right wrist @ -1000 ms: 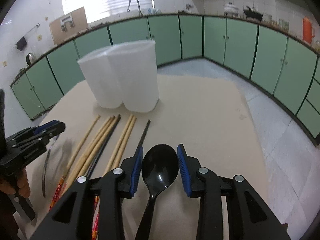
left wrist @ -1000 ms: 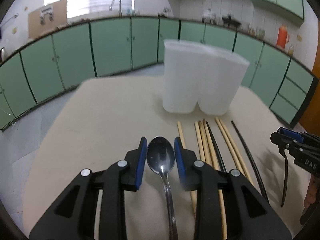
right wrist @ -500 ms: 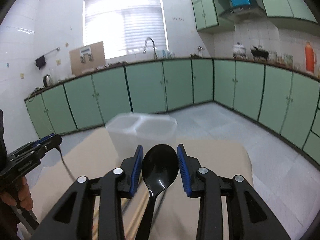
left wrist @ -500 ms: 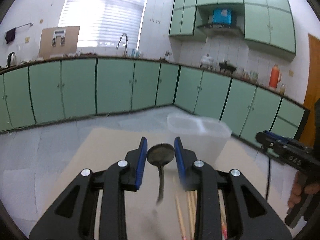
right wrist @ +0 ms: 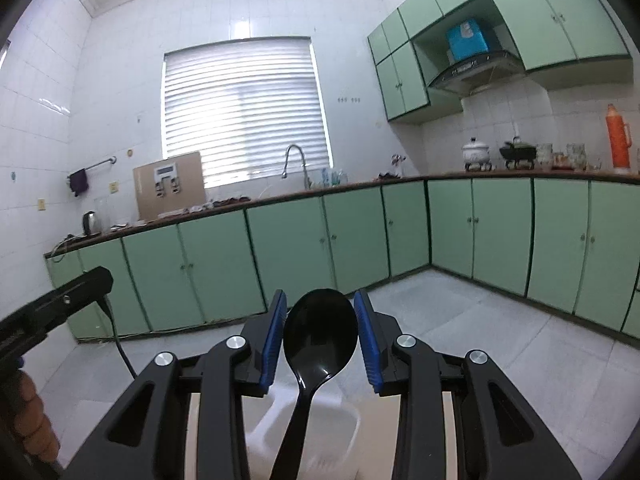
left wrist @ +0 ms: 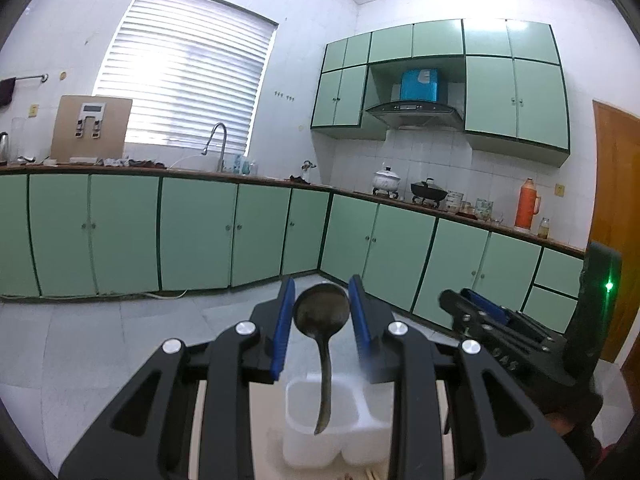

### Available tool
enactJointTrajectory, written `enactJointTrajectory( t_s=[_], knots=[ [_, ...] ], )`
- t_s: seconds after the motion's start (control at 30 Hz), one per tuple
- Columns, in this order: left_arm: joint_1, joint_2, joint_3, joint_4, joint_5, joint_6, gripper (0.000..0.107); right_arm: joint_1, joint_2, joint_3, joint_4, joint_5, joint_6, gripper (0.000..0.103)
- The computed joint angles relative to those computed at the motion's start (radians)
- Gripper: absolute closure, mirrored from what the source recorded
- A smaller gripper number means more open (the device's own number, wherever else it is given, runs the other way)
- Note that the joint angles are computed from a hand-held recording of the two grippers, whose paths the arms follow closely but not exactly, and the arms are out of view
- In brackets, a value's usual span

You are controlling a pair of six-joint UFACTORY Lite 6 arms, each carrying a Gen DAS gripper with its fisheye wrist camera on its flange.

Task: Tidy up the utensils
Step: 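Drop both spoons into the white holder and open both tools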

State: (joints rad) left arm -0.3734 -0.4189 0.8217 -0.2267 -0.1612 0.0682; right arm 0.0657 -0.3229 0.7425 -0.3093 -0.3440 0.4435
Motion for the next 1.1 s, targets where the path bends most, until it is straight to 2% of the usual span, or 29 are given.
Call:
enactJointTrajectory(
  t_s=[0.17,0.2,0.33,0.47,0.6,0.8,1.0,1.1],
  knots=[
    [-0.025,0.211,0.116,-0.015,-0.073,0.017,0.080,0.023,0.197,0.118,0.189,-0.060,-0.203,0.068],
    [-0.014,0.241,0.133,0.029,-0.075,-0.025,0.080,0.028,0.235,0.137,0.215,-0.068,-0.234,0.069],
    [0.007,0.359,0.184,0.147,-0.083,-0.146,0.081,0.032,0.308,0.141,0.241,-0.106,-0.275,0.069],
    [0.034,0.424,0.177,0.252,-0.106,-0.248,0.080,0.014,0.319,0.085,0.175,-0.152,-0.208,0.069],
    [0.061,0.443,0.141,0.335,-0.130,-0.307,0.080,0.000,0.310,0.025,0.131,-0.190,-0.183,0.068],
    [0.087,0.456,0.094,0.392,-0.140,-0.343,0.079,-0.016,0.301,-0.027,0.027,-0.187,-0.111,0.068],
    [0.104,0.413,0.029,0.381,-0.158,-0.320,0.078,-0.022,0.234,-0.099,-0.034,-0.174,-0.054,0.067],
    [0.110,0.363,-0.016,0.388,-0.162,-0.334,0.073,-0.020,0.174,-0.143,-0.039,-0.164,-0.031,0.060]
  ],
)
